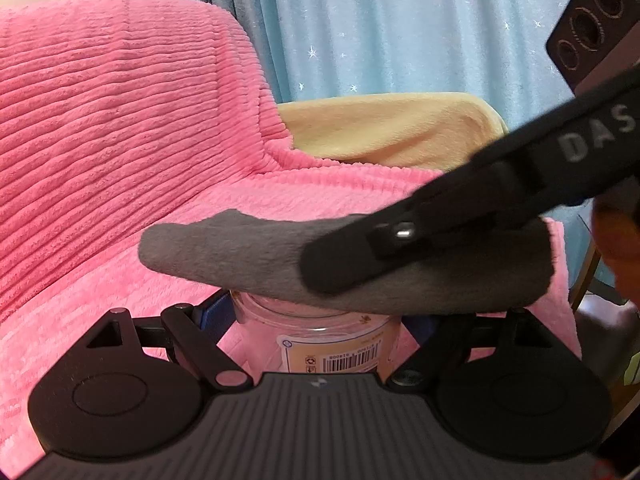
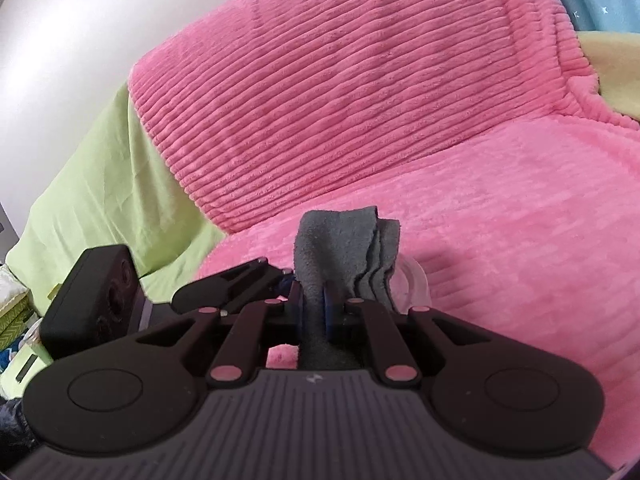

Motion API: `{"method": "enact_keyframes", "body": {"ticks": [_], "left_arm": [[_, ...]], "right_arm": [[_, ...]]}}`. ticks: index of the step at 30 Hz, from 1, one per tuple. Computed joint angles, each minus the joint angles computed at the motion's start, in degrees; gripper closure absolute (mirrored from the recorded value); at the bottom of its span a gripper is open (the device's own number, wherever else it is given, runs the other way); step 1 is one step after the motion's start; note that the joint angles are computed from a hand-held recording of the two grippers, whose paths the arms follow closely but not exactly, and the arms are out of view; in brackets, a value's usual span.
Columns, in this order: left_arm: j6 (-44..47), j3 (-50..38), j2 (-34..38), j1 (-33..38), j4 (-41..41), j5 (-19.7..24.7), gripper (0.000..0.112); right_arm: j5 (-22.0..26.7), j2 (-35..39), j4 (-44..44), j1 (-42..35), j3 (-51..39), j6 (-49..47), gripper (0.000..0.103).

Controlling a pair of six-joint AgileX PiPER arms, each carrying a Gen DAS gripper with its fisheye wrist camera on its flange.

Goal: Clean container
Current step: 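Wipe the jar side wall with the cloth in the right gripper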

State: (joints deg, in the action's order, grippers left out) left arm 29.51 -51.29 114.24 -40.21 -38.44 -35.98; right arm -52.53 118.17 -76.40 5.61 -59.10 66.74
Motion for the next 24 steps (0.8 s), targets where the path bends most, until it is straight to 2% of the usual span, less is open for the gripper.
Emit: {"method": "enact_keyframes", "body": {"ticks": [3, 8, 11, 16, 21, 24], "left_arm": [[0.89, -0.08, 0.00, -0.18, -0.64, 0.00, 0.027], [1.13, -0.27, 0.01, -0.05, -0.25, 0.21, 0.027], [0.61, -0.27, -0.04, 0.17, 0.37, 0.43, 0.027], [0.57, -0.14, -0.19, 0.10, 0.33, 0.52, 0.027], [-0.32, 0.01, -0.38, 0.27, 0.56, 0.66, 0.027], [-0.26, -0.08, -0.27, 0.22, 0.31, 0.60, 0.027]], "right_arm": [[1.05, 1.41, 4.10, 1.43, -1.01, -2.93, 0.096], [6.67, 0.68, 14.48, 4.20, 0.13, -11.50, 0.097], [8.26, -0.08, 16.30, 3.83, 1.07, -14.14, 0.096], [6.49, -1.42, 12.79, 1.39, 3.36, -12.16, 0.096], [-0.13, -1.22, 3.01, -1.53, 3.55, -3.71, 0.095], [-1.53, -0.38, 1.20, -0.49, 2.35, -2.19, 0.095]]}}
